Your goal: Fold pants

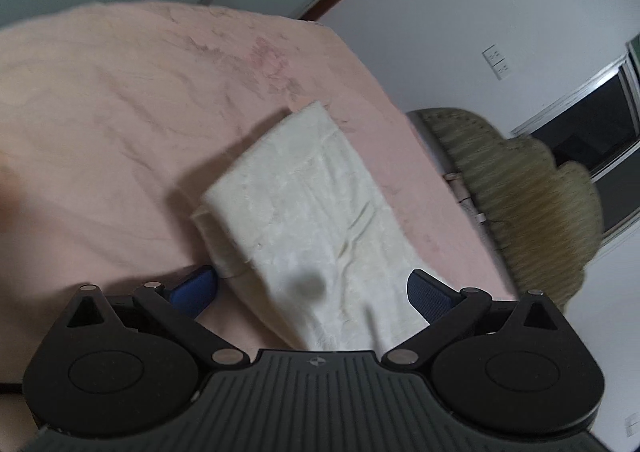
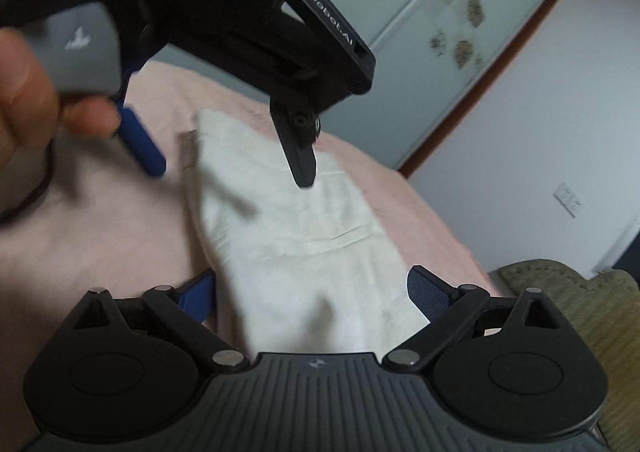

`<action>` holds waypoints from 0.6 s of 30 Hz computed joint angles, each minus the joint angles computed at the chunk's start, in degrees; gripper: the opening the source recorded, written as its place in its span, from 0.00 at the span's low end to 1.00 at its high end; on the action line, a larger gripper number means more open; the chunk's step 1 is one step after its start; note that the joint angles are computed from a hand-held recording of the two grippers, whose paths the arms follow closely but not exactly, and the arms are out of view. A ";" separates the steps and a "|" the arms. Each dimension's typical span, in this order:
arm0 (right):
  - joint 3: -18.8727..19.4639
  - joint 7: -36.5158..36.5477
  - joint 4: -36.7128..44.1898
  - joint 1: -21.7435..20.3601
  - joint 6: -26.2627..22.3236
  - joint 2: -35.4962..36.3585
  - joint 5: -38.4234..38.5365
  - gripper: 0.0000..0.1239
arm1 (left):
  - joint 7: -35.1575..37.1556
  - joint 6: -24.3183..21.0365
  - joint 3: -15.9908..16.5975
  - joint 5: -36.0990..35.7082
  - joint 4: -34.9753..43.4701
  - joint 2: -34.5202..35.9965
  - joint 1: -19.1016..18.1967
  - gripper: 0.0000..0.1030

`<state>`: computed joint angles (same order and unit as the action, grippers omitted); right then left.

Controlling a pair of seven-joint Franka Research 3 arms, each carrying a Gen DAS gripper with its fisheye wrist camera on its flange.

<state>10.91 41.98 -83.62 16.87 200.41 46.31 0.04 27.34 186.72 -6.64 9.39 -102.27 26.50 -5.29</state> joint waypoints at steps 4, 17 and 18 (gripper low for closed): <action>6.43 4.57 0.85 -5.57 -3.07 -0.34 -1.02 0.80 | -1.77 2.99 3.27 -1.47 4.02 3.70 -2.79 0.99; 31.58 13.88 10.12 -24.79 -25.18 5.04 -10.51 0.79 | -7.89 -4.41 17.70 0.13 12.62 8.36 -13.80 0.59; 26.58 21.03 14.06 -21.26 -27.60 5.83 -15.53 0.79 | -9.43 -5.19 19.73 0.85 12.77 8.50 -15.35 0.54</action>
